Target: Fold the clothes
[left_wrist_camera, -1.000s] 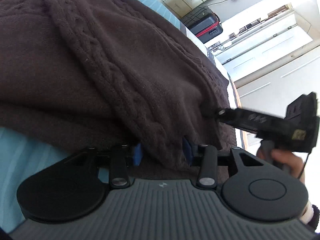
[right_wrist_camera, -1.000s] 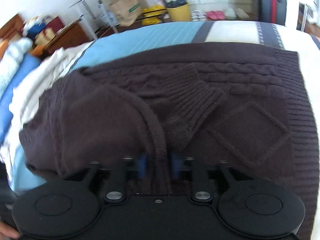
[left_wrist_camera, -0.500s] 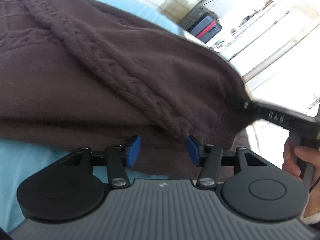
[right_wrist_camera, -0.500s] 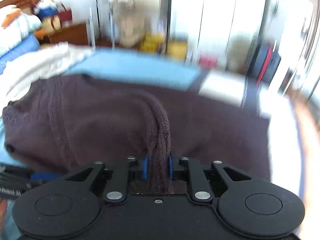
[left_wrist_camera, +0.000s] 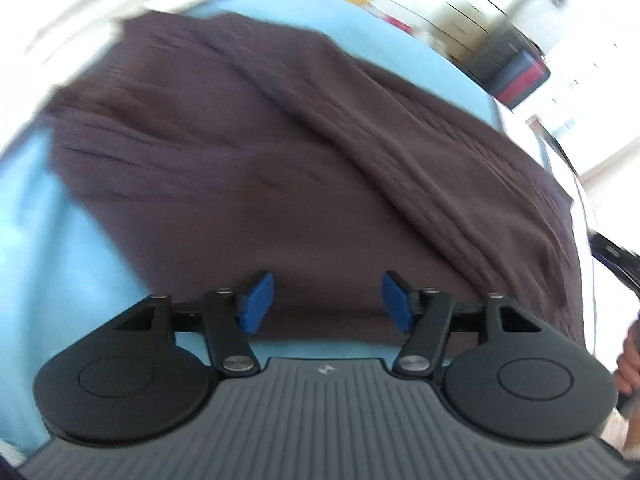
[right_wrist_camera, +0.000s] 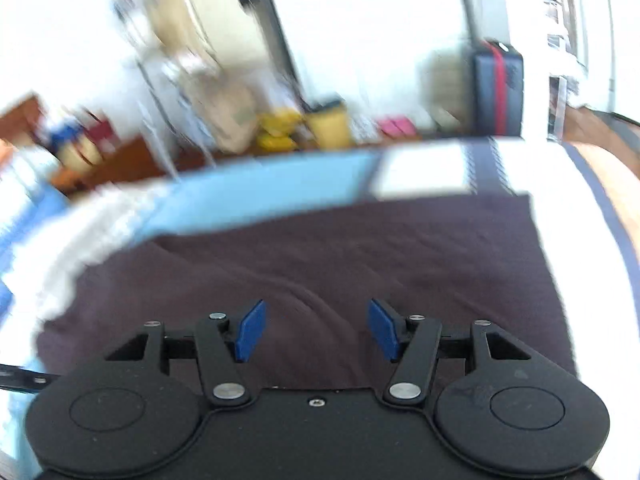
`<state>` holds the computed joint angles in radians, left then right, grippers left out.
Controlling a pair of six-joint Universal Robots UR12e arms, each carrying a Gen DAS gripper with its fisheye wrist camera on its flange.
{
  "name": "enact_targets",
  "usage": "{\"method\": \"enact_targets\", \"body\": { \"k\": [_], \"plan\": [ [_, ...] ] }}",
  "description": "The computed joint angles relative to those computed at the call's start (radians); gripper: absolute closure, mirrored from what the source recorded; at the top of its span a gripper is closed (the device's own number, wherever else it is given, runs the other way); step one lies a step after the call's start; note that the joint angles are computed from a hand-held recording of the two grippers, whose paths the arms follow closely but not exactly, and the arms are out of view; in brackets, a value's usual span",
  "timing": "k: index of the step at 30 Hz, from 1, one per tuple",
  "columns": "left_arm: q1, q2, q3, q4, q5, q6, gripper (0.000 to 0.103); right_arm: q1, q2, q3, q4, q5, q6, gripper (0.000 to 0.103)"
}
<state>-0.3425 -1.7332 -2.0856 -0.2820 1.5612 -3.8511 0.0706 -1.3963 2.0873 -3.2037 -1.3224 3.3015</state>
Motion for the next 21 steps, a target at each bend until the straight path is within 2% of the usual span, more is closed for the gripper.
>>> {"method": "enact_targets", "body": {
  "k": [3,5,6,8,11,14,15,17,18,21],
  "plan": [
    [0.026,0.02,-0.034,-0.006,0.132,-0.087,0.036,0.04,0.018,-0.002,-0.058,-0.075,-0.119,0.04],
    [0.014,0.009,-0.034,-0.048,0.251,-0.159,0.036,0.062,0.04,-0.012,-0.048,-0.102,-0.2,0.04],
    [0.019,0.018,-0.054,-0.059,0.275,-0.187,0.036,0.068,0.049,-0.015,-0.04,-0.102,-0.231,0.04],
    [0.043,0.025,-0.097,0.008,0.223,-0.234,0.036,0.08,0.047,-0.015,-0.017,-0.078,-0.273,0.04],
    [0.104,0.012,-0.153,0.214,0.071,-0.303,0.036,0.1,0.039,-0.011,-0.005,-0.028,-0.325,0.04],
    [0.144,-0.007,-0.168,0.321,0.075,-0.34,0.036,0.129,0.048,-0.019,-0.011,0.02,-0.335,0.04],
    [0.156,-0.014,-0.172,0.354,0.08,-0.352,0.036,0.148,0.054,-0.039,0.021,0.038,-0.345,0.04],
    [0.189,-0.039,-0.167,0.386,0.044,-0.311,0.036,0.192,0.075,-0.085,0.077,0.08,-0.373,0.04],
    [0.21,-0.055,-0.167,0.405,0.002,-0.294,0.036,0.216,0.092,-0.11,0.085,0.106,-0.384,0.04],
    [0.251,-0.13,-0.192,0.611,-0.074,-0.347,0.036,0.29,0.147,-0.187,0.132,0.172,-0.43,0.039]
  ]
}}
